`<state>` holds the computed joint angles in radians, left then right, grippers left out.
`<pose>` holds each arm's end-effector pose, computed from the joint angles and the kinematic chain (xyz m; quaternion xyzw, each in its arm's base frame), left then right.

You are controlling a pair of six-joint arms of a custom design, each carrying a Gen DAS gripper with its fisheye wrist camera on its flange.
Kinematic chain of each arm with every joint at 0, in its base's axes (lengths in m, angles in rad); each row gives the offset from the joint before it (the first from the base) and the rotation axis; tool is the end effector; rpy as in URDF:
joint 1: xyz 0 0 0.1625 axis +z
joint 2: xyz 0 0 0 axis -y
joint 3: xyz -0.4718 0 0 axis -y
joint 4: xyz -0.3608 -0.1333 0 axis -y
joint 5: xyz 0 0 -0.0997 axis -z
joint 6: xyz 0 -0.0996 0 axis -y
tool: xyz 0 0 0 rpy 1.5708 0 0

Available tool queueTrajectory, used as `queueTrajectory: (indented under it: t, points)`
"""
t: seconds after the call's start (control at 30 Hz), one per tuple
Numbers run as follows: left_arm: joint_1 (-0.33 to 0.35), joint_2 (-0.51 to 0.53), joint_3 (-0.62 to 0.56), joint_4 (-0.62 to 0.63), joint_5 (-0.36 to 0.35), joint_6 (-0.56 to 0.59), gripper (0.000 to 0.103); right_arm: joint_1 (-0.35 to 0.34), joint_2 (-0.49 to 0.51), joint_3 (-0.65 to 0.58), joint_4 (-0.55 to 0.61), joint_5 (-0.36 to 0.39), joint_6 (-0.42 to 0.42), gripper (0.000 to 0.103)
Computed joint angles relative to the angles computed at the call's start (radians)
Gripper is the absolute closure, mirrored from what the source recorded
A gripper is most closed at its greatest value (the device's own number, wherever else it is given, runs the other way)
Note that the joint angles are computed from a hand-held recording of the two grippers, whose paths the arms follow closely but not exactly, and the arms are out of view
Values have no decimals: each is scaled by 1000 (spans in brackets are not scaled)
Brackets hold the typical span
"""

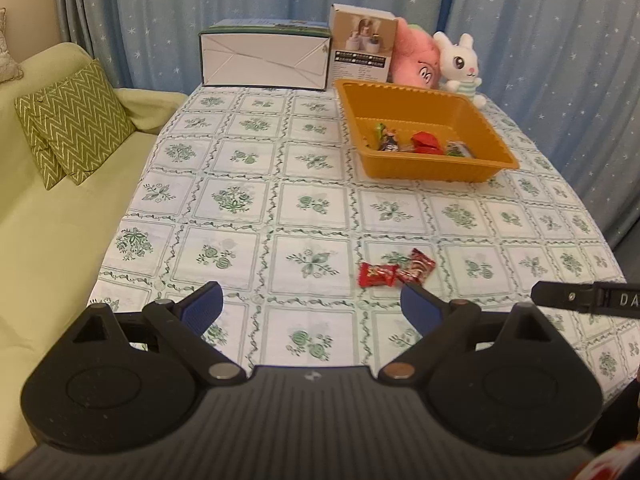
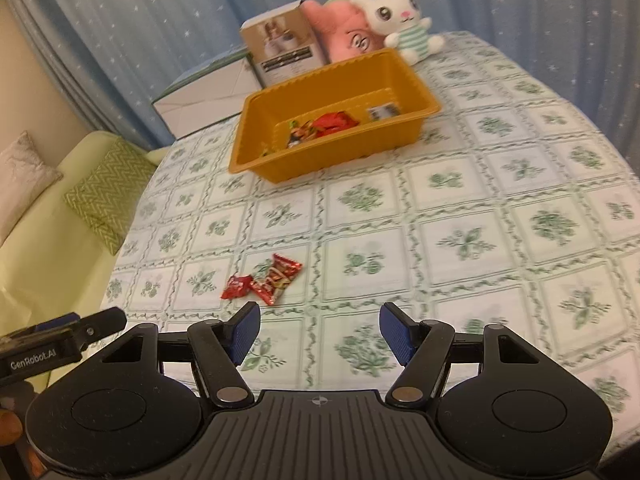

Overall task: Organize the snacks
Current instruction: 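Move both tools back toward the two small red candies, then grasp a small red-wrapped candy with the right tool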

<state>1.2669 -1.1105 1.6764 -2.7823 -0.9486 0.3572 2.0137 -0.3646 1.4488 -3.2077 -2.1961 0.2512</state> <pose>-0.0097 -0.6703 0.3871 0.2012 0.8855 -0.2942 0.2982 0.3835 -0.6335 -0.0046 0.0041 -0.9192 0.3448 0.1900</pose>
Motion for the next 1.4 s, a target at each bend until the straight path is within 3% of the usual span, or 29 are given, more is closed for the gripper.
queueTrajectory:
  t: [0.23,0.37,0.77,0.9,1.03,1.17,1.4]
  points:
    - [29,62,-95,19,-5,27,8,-22,78,-125,58,30,-23,37]
    - [47,95,-145,33,-11,28,8,-38,125,-205,95,51,-24,51]
    - [86,158,-238,67,-42,12,8,-70,268,-464,248,31,-31,62]
    - [92,164,-248,72,-43,-7,8,-59,308,-529,266,-25,-104,65]
    - [94,167,-254,76,-43,-4,8,-42,347,-588,303,-87,-240,67]
    - [90,165,-249,88,-49,-7,8,-37,353,-567,265,-95,-361,78]
    - [80,162,-231,130,-66,37,8,-52,231,-328,101,-80,-283,81]
